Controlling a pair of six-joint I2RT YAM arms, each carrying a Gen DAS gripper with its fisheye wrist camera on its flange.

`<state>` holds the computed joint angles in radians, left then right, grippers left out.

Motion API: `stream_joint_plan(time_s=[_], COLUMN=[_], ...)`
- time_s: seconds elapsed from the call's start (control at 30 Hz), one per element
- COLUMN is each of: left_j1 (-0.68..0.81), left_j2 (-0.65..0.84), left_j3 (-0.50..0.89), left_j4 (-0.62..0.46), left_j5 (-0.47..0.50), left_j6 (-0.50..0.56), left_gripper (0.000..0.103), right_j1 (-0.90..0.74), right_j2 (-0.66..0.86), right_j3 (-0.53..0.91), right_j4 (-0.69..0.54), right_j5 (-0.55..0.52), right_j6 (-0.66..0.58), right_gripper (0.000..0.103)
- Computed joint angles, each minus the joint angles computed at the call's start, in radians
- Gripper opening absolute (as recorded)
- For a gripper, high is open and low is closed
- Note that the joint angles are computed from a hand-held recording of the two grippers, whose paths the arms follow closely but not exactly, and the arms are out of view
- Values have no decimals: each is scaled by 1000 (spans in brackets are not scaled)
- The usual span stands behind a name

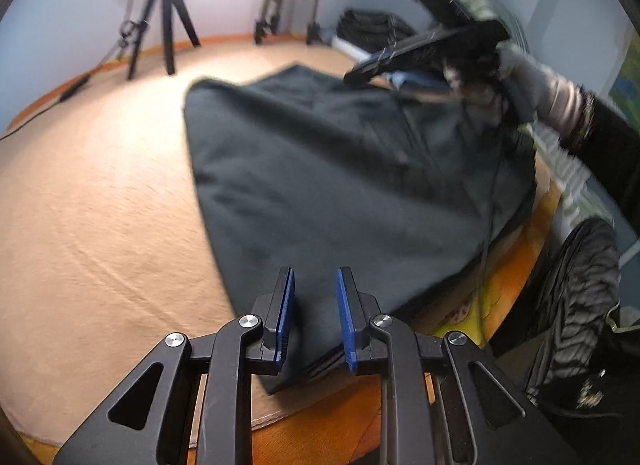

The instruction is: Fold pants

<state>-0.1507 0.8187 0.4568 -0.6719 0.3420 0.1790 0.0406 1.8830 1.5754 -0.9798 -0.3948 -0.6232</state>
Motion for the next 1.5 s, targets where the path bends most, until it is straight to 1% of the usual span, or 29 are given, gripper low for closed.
stream_joint_plan(time_s=[0.1,0.17,0.27,0.33,0.37,0.4,0.47,0.5,0.63,0.67,0.73,0.77,0.8,0.83,0.87,0.93,1.03,1.13,1.3,1.37,1.43,1.5], left_j1=[-13,12,25,14,11,8,1,2,1,-4,-19,-23,-26,-30,-31,-25,-52,-152,-329,-382,-439,-489], left_j2=[36,40,42,37,29,20,17,16,17,14,9,10,18,24,25,26,23,29,110,150,186,225], left_j3=[-8,-8,-9,-12,-14,-16,-19,-20,-21,-22,-19,-14,-6,3,11,25,59,91,137,154,174,196], left_j4=[15,14,13,18,12,7,11,10,14,13,4,-4,-10,-18,-23,-23,-15,15,102,131,155,184], left_j5=[-15,6,22,15,11,8,5,7,6,0,-18,-25,-30,-41,-55,-58,-53,-92,-142,-153,-175,-190], left_j6=[3,25,30,28,29,27,18,20,18,18,18,21,26,28,28,27,-8,-62,-152,-165,-185,-203], left_gripper=[20,20,20,20,20,20,20,20,19,19,20,20,20,20,20,20,20,20,20,20,23,25], right_j1=[-53,-67,-60,-60,-60,-59,-61,-60,-73,-72,-73,-69,-63,-65,-84,-136,-223,-367,-629,-745,-857,-963], right_j2=[-3,-14,-39,-33,-37,-37,-55,-68,-109,-96,-63,-64,-71,-76,-86,-110,-184,-272,-355,-361,-346,-320], right_j3=[-18,-46,-94,-104,-118,-125,-150,-164,-188,-178,-154,-159,-168,-167,-155,-134,-149,-187,-255,-278,-295,-311], right_j4=[-35,-41,-15,-9,9,13,31,43,89,99,84,90,109,115,102,65,45,11,-45,-79,-106,-123], right_j5=[-37,-43,-11,2,16,28,34,42,53,88,105,122,148,160,128,47,-16,-81,-139,-167,-197,-213], right_j6=[-73,-113,-152,-162,-161,-163,-166,-164,-136,-113,-97,-92,-75,-50,-31,-25,-13,-5,-18,-39,-65,-85], right_gripper=[41,41,43,42,40,35,5,1,0,0,0,6,15,30,33,34,36,37,37,37,38,43])
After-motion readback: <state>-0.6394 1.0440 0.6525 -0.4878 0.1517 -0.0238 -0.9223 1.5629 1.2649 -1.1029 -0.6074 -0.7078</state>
